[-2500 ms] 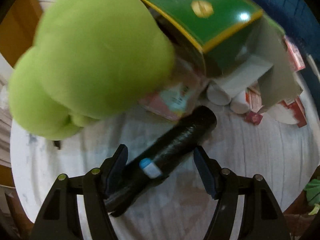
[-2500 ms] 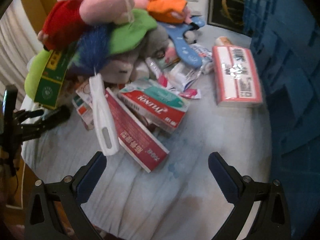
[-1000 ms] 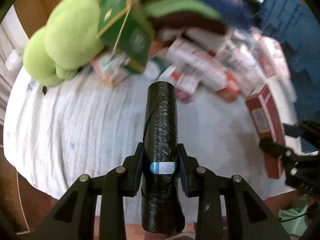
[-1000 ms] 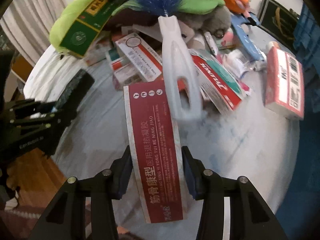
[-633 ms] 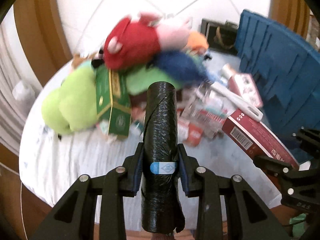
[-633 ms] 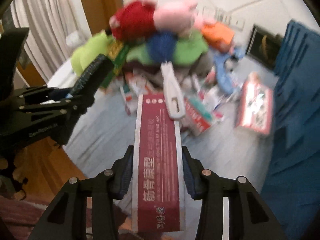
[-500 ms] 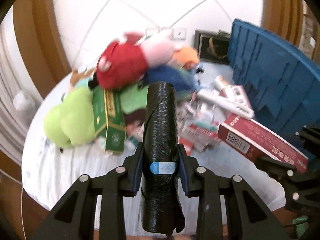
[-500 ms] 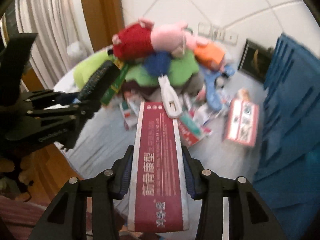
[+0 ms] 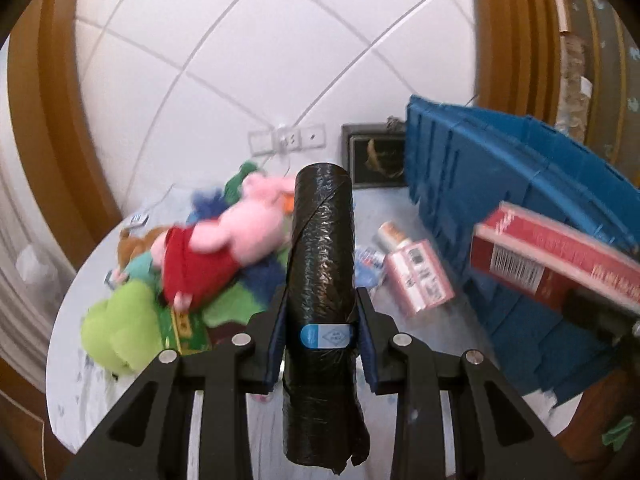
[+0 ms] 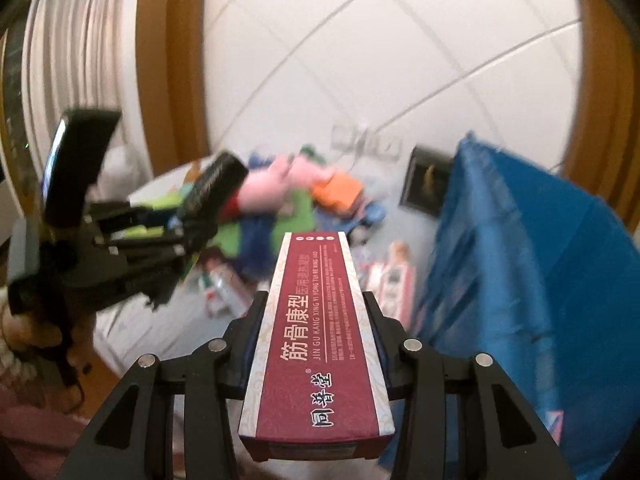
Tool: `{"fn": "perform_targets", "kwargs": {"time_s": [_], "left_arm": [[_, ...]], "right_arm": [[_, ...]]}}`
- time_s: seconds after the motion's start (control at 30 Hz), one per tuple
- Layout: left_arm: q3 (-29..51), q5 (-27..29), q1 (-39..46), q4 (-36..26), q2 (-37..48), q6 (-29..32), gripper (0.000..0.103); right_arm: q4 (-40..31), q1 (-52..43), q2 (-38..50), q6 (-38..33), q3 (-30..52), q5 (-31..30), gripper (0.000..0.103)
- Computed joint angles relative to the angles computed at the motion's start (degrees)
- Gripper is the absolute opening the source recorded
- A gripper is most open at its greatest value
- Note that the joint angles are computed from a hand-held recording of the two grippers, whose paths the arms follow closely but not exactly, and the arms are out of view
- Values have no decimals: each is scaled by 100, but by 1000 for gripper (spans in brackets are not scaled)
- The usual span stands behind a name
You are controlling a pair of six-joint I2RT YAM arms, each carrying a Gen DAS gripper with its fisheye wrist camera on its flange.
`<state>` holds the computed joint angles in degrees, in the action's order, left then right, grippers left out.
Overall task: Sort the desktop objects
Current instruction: 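Carry the black roll and red box with both tools over the blue bin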
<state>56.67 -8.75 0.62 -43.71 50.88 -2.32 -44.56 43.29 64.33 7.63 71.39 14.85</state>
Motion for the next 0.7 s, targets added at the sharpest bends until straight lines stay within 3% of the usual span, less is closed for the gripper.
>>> {"fn": "perform_targets", "kwargs": {"time_s": [0.2, 0.43, 0.53, 0.7], "left_arm": [[826, -581, -1184, -27, 525, -334, 31], [2296, -1388, -2781, -156, 1723, -825, 31], [3204, -1370, -3216, -453, 2468, -1002, 31], [5326, -1078, -3722, -1377, 4123, -1204, 31]], "right_arm": [[-6, -300, -325, -147, 513, 517, 43], [-290, -1678, -732, -502, 842, 341, 43], [-380, -2668, -868, -763, 945, -145, 43], [-558, -4871, -650, -1385, 1158, -1547, 44]]}}
